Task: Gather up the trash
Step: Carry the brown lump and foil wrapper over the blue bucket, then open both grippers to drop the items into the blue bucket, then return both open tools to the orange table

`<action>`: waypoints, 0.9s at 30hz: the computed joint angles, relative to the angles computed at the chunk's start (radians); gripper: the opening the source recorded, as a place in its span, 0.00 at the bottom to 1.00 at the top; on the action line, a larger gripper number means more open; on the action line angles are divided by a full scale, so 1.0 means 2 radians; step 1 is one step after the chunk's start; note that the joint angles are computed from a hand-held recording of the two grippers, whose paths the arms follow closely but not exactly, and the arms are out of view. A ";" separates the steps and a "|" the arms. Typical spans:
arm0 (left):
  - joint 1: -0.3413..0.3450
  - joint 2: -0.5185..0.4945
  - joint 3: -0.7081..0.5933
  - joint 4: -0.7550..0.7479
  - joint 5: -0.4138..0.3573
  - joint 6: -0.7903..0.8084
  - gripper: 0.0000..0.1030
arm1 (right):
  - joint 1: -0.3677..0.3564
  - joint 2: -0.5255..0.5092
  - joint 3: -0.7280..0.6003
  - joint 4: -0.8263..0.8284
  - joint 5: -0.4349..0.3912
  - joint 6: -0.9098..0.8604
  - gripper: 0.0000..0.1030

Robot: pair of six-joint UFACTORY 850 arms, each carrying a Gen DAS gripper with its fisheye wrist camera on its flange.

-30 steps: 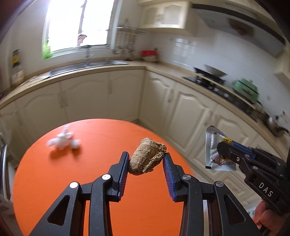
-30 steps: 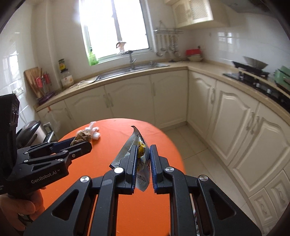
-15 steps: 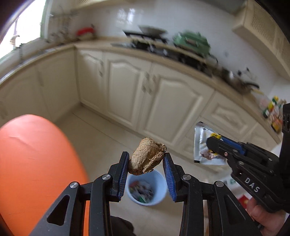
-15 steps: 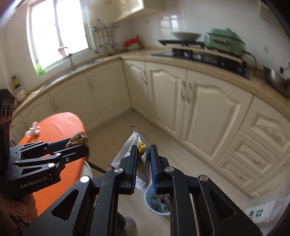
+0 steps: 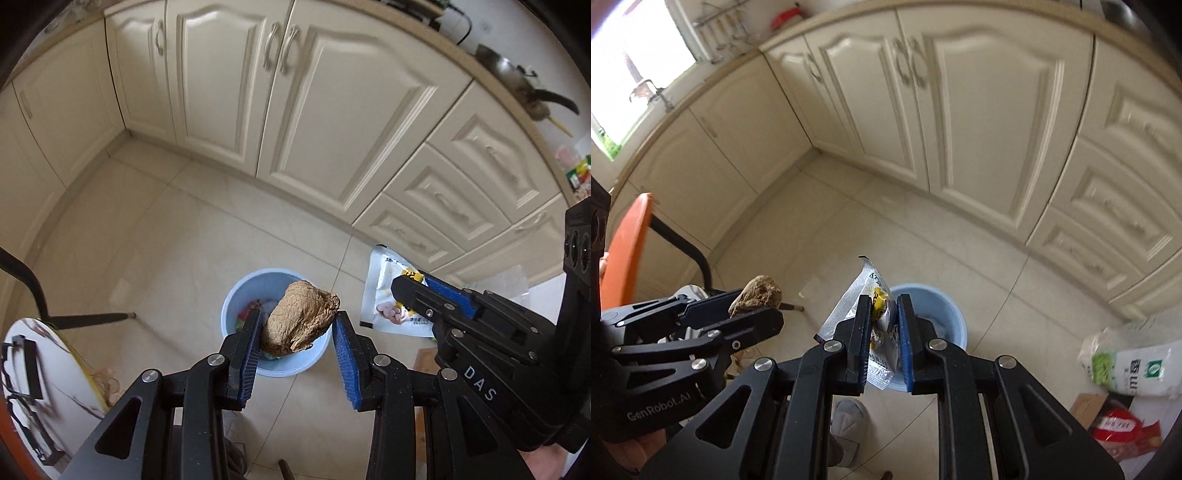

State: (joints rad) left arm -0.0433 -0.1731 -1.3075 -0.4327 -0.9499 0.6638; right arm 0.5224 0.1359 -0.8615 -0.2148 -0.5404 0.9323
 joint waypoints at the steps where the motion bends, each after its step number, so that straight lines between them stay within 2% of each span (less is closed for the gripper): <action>1: -0.010 -0.013 -0.007 0.009 0.004 -0.011 0.46 | -0.004 -0.003 0.003 0.010 0.002 -0.008 0.16; 2: -0.014 -0.022 -0.009 0.016 0.004 -0.016 0.58 | -0.013 -0.010 0.008 0.028 0.005 -0.021 0.16; 3: -0.026 -0.035 -0.015 0.021 0.015 -0.027 0.65 | -0.016 -0.010 0.013 0.035 0.008 -0.026 0.19; 5: -0.038 -0.045 -0.018 0.036 0.035 -0.043 0.69 | -0.026 -0.015 0.022 0.061 0.018 -0.045 0.38; 6: -0.045 -0.050 -0.019 0.041 0.041 -0.053 0.74 | -0.027 -0.015 0.024 0.057 0.018 -0.039 0.50; 7: -0.049 -0.056 -0.024 0.045 0.044 -0.063 0.76 | -0.029 -0.013 0.028 0.056 0.022 -0.035 0.58; 8: -0.051 -0.057 -0.023 0.048 0.052 -0.069 0.77 | -0.031 -0.009 0.032 0.057 0.027 -0.032 0.61; 9: -0.057 -0.057 -0.022 0.054 0.062 -0.078 0.80 | -0.031 -0.005 0.036 0.050 0.027 -0.021 0.70; 10: -0.060 -0.054 -0.019 0.064 0.071 -0.086 0.82 | -0.030 -0.002 0.038 0.039 0.028 -0.006 0.83; 12: -0.065 -0.039 -0.005 0.076 0.087 -0.099 0.86 | -0.024 0.005 0.041 0.005 0.021 0.042 1.00; 15: -0.066 -0.007 0.018 0.093 0.104 -0.113 0.91 | -0.022 0.010 0.039 0.003 0.014 0.058 1.00; 20: -0.059 0.056 0.055 0.095 0.121 -0.119 0.92 | -0.002 0.021 0.024 -0.045 -0.009 0.115 1.00; 27: -0.005 0.154 0.092 0.056 0.100 -0.072 0.93 | 0.040 0.026 -0.024 -0.106 -0.053 0.163 1.00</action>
